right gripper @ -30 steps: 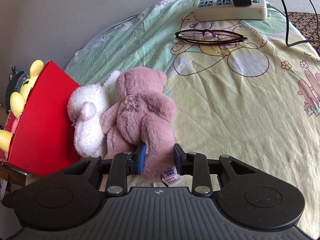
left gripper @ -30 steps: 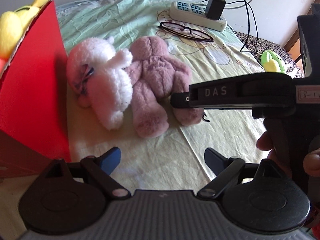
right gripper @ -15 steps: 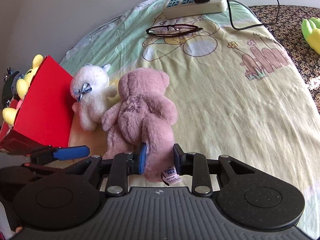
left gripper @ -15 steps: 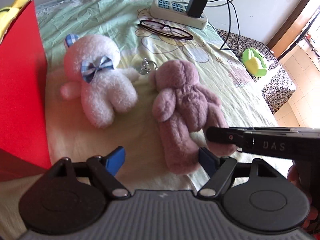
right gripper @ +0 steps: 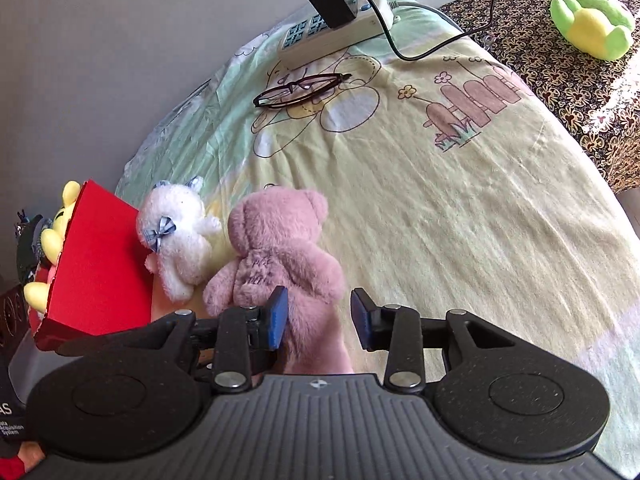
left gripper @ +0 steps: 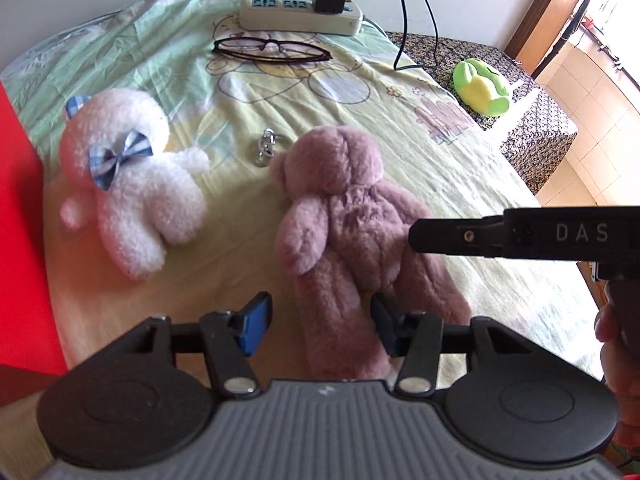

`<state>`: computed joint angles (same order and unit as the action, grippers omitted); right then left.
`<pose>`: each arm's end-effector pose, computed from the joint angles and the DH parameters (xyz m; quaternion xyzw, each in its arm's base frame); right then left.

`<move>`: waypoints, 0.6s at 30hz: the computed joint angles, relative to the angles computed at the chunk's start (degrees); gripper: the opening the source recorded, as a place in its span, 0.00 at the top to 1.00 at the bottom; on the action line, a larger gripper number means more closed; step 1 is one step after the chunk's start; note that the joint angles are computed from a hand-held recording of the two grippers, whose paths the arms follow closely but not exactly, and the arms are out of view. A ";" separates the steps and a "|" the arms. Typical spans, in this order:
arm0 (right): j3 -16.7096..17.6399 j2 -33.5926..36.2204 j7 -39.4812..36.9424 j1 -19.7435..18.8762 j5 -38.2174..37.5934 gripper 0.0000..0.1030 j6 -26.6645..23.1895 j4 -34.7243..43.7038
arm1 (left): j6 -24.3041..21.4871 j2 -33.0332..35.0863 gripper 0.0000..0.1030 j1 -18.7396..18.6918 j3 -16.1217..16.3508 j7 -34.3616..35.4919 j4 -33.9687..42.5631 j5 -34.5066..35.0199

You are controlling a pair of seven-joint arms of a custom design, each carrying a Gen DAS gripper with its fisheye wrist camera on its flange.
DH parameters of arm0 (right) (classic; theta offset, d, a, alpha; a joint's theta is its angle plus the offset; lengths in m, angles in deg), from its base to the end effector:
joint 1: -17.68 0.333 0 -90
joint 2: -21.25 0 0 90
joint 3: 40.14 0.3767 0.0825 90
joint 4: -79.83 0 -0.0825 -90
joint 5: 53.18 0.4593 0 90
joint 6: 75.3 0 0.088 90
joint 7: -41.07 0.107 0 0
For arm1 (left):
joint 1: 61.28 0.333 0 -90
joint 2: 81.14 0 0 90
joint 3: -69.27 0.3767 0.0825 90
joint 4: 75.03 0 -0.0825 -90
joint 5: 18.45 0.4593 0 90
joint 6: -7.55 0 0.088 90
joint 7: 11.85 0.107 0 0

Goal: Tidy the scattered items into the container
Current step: 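Close the right gripper on the pink teddy bear's leg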

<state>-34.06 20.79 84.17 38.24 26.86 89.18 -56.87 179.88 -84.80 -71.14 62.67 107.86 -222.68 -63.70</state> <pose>0.5176 0.1978 0.3510 -0.6552 0.6594 0.0282 0.3676 0.4998 -0.0935 0.3262 -0.6649 0.6978 -0.2505 0.0913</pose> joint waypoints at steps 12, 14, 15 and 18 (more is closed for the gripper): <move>0.23 1.98 -4.81 -1.03 5.67 0.60 -5.47 2.45 | 2.21 1.13 0.50 0.12 -0.98 -2.54 0.34 3.09; 0.11 1.98 -4.94 -1.21 4.71 0.60 -7.30 2.51 | 2.12 1.26 0.50 0.35 -1.06 -3.36 0.42 4.64; 0.28 2.00 -5.33 -1.05 4.62 0.60 -6.73 2.51 | 2.19 1.33 0.50 0.47 -1.13 -3.79 0.41 5.63; 0.44 2.14 -7.27 -0.87 5.66 0.60 -6.11 2.63 | 2.28 1.41 0.50 0.42 -1.05 -3.07 0.44 5.83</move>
